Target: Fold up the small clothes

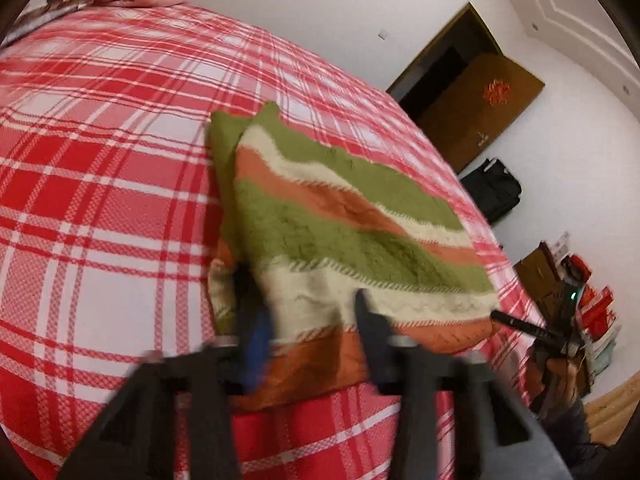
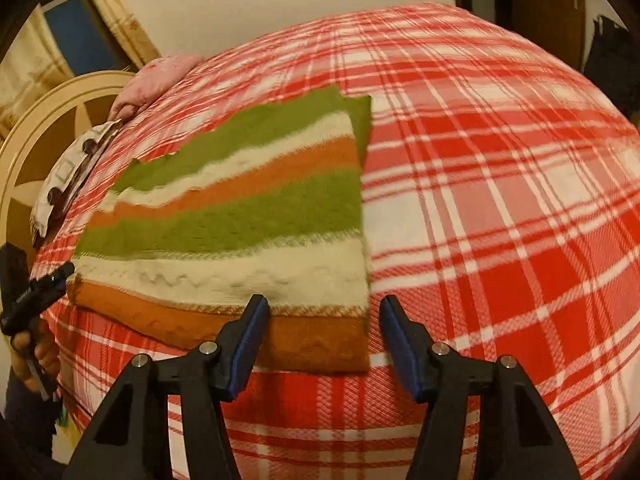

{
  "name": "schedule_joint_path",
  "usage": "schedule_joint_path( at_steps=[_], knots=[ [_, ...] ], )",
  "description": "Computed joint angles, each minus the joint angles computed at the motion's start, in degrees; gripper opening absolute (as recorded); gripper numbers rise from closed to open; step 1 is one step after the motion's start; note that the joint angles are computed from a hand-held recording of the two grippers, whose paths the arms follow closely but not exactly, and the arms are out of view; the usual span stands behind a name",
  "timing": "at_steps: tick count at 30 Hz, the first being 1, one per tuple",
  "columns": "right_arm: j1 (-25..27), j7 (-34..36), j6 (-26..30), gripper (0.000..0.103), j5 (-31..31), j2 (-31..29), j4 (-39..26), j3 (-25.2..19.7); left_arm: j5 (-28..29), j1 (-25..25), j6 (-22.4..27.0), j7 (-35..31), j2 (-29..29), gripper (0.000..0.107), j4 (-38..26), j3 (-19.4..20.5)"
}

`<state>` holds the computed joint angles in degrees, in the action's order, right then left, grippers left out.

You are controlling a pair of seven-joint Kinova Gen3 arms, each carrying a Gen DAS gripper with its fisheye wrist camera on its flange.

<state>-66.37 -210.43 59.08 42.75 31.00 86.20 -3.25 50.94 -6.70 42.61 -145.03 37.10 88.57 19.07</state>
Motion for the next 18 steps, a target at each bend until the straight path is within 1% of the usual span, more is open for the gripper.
schedule_joint_path(
  at_steps=[1,2,3,4,6,9,10,11,12,13,14,15,16,17,18],
  knots=[
    [-0.2,-0.89,-0.19,0.03,0.21,-0.02,0.39,0.22,-0.67,0.54,-0.97,-0.01,-0.72,0.009,0.77,-0.51],
    [-0.37,-0.94,0.52,0.016,0.14,0.18,0.07,0.24,-0.4,0.02,-1.02,-0.62,-0.94,0.008,1.47,-0.26],
    [-0.76,-0.62,1.72,0.015,0.28,0.37,-0.52,0.26,0.07,-0.61,-1.17,-1.21,-1.35,0.007,2.46,-0.01],
    [-1.02,-0.69,2.31,0.011,0.39,0.31,-0.66,0.22,-0.38,-0.46,-1.31,-1.12,-1.93,0.007,3.05,-0.49],
    [-0.87,-0.34,3.57,0.006,-0.64,0.11,-1.03,-0.32,-2.3,0.09,-1.82,-1.12,-3.05,0.007,4.26,-1.57],
    [-0.16,1.4,4.3,0.006,-2.54,0.47,-1.29,-1.24,-1.85,-1.02,-3.0,-3.49,-3.6,0.009,6.0,-1.05],
    [0.25,2.37,5.5,0.007,-2.22,0.86,-1.96,-2.19,-0.94,-1.73,-2.79,-3.76,-3.51,0.013,6.03,-0.74],
    [0.83,3.34,7.61,0.007,-1.6,1.47,-3.37,-3.53,-0.38,-2.21,-2.07,-3.32,-3.29,0.015,5.56,-0.8],
    [0.68,4.47,9.94,0.007,-1.43,2.16,-5.36,-3.82,0.08,-2.38,-2.16,-2.92,-3.5,0.015,5.56,-1.08],
    [0.03,6.1,12.27,0.01,-2.18,2.97,-7.62,-3.05,0.55,-2.23,-3.05,-2.26,-3.92,0.023,5.58,-1.51],
    [-1.12,8.42,14.6,0.028,-3.53,3.88,-10.1,-1.21,1.39,-2.37,-4.5,-2.09,-4.58,0.038,6.04,-1.67],
    [-2.72,10.7,16.93,0.038,-4.13,4.89,-12.51,1.09,2.79,-2.78,-5.57,-2.8,-4.95,0.045,6.45,-1.52],
    [-4.2,12.2,18.5,0.057,-3.8,5.61,-14.64,2.91,4.99,-4.12,-7.07,-4.45,-5.54,0.056,7.53,-0.32],
    [-5.07,12.77,19.14,0.059,-2.54,5.96,-15.92,3.67,7.27,-5.03,-8.34,-6.57,-6.1,0.061,8.59,0.56],
    [-5.2,13.16,18.85,0.059,-0.34,6.1,-17.31,3.45,8.88,-5.33,-9.38,-8.3,-6.72,0.061,9.25,0.98]
  ],
)
